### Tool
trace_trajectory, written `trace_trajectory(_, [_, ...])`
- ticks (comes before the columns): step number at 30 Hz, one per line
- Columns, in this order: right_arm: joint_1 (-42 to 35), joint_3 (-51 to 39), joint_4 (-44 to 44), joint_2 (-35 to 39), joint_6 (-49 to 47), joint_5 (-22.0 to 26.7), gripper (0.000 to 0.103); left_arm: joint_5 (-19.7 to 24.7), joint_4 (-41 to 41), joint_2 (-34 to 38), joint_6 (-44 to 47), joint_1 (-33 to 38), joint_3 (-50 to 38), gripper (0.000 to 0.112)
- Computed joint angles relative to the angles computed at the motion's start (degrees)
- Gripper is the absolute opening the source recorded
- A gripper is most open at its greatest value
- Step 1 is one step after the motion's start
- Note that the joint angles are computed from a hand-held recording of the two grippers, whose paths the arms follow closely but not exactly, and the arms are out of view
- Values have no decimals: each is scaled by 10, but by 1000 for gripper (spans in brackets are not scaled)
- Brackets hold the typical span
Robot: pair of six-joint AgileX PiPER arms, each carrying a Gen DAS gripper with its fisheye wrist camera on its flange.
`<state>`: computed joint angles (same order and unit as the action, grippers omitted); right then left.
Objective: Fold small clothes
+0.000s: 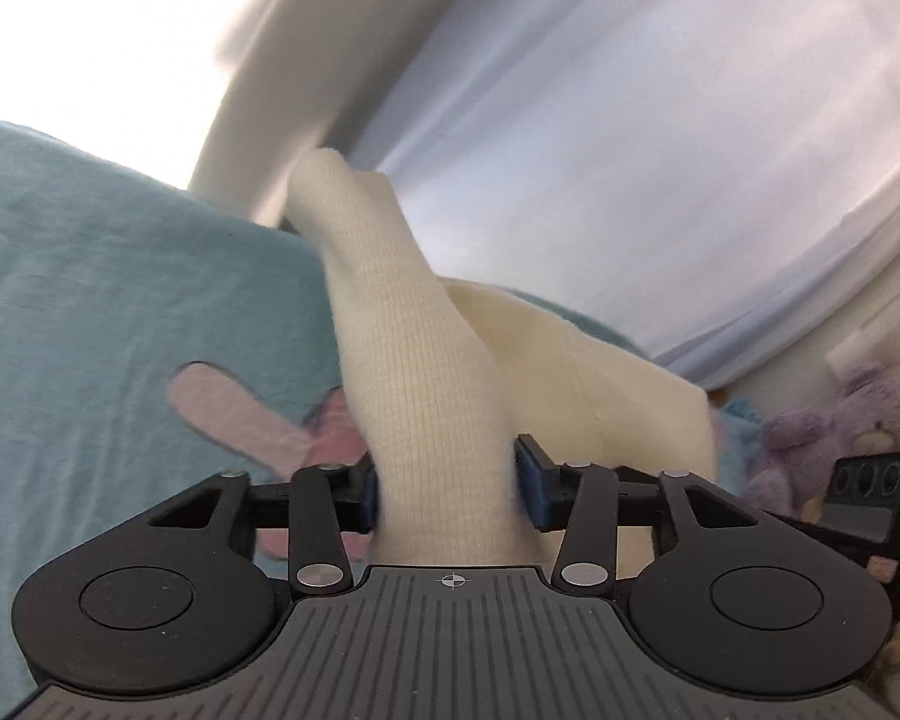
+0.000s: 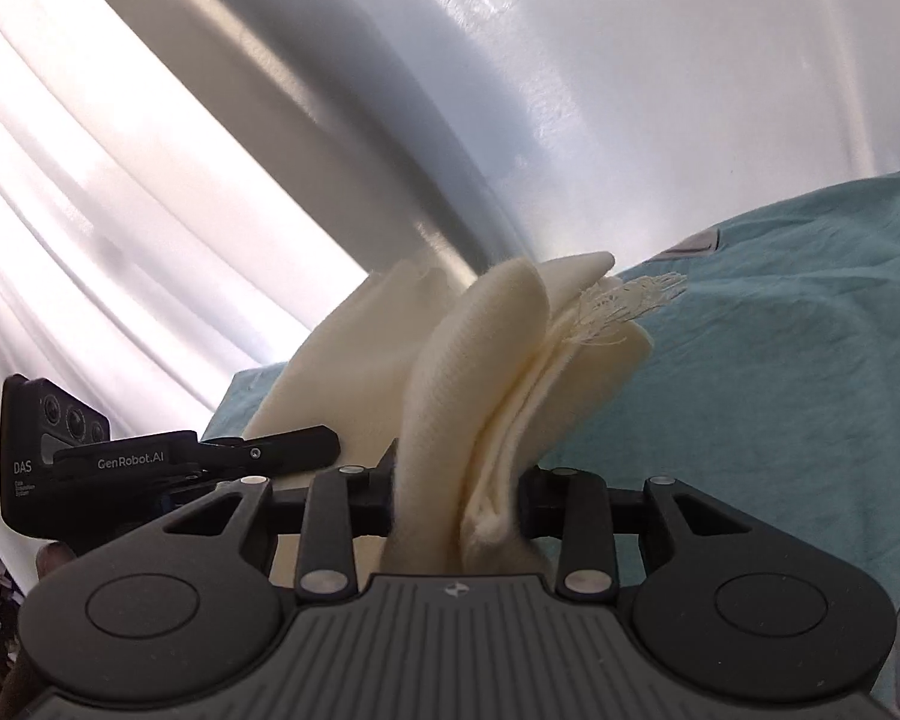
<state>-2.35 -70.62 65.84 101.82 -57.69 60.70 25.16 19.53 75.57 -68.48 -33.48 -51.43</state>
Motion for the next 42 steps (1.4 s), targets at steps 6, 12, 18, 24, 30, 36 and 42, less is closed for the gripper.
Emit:
trace_trajectory(6, [3, 76, -79, -61, 51, -85, 50, 166, 161, -12, -196, -88, 26, 72])
trace_trajectory(12, [-32, 175, -60, -159, 29, -56, 50, 216, 233, -26, -341, -176, 57, 85])
trace_trajectory(18, [-11, 200, -37, -160, 33, -56, 49, 227, 226, -26, -391, -203, 61, 88])
trace_trajectory(24, [31, 168, -27, -108, 73, -104, 42, 261, 216, 2, -387, -236, 32, 91])
trace_trajectory(30, [-7, 169, -18, -83, 73, -32, 43, 263, 197, -10, -388, -247, 37, 92])
trace_trajectory(36, [2, 147, -12, -52, 90, -13, 30, 269, 172, 1, -392, -259, 33, 94])
trace_trajectory(42, [41, 163, -21, -88, 66, -77, 21, 288, 160, 12, -381, -265, 17, 95])
